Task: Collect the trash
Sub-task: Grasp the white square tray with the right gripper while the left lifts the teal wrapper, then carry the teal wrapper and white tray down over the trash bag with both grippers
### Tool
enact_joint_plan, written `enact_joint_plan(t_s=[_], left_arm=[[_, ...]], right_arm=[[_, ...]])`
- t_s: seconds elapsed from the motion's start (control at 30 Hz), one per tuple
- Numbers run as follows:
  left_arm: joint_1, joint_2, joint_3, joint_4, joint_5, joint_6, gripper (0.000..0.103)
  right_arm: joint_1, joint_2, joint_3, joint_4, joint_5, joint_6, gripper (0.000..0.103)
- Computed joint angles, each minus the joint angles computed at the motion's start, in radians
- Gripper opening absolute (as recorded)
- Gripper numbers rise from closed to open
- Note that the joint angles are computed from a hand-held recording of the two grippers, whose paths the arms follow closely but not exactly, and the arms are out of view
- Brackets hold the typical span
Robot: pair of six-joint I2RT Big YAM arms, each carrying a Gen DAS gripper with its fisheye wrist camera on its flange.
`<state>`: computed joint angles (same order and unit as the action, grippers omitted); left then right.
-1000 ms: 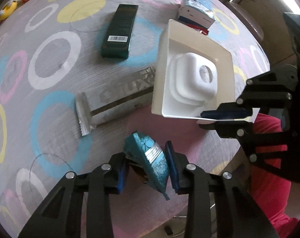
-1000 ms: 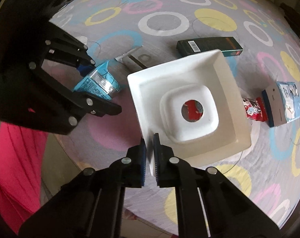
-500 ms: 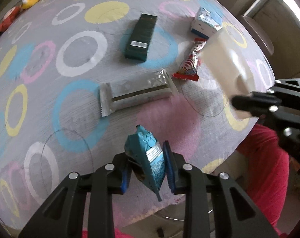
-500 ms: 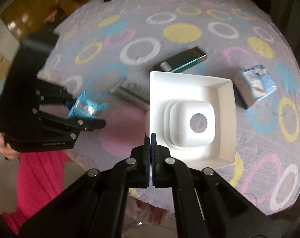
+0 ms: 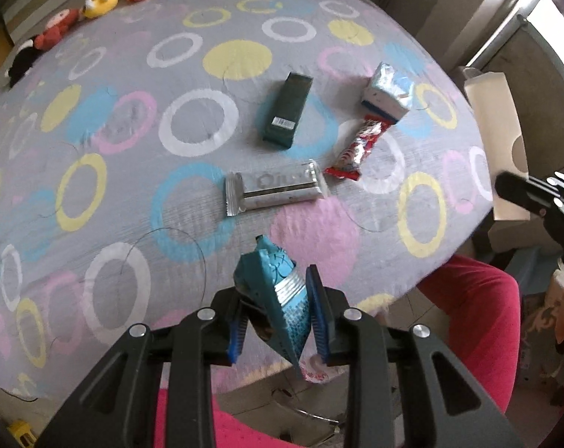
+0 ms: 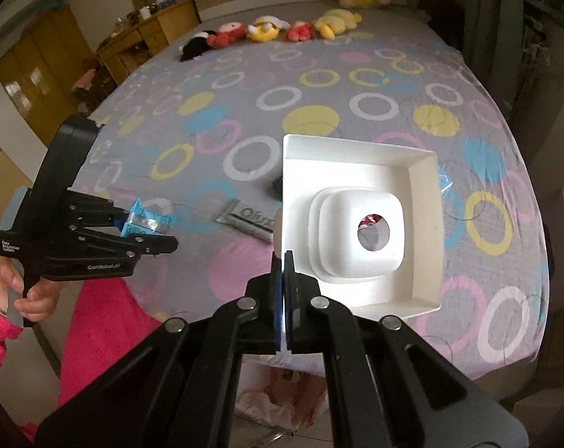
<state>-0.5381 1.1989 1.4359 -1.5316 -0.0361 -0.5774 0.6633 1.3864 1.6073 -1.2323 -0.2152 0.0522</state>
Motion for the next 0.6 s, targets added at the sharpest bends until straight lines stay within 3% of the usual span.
enact_joint_plan(t_s=[0.4, 0.6], left_arm=[[-0.247, -0.036, 0.08, -0.105, -0.149, -0.146, 0.029], [-0.36, -0.041, 0.075, -0.125, -0.185, -0.224, 0.029]], right_arm=[[0.09, -0.172, -0.085, -0.009, 0.044, 0.035, 0.002], [0.136, -0.248, -0.136, -0.027, 0.066, 0.073, 0.002]])
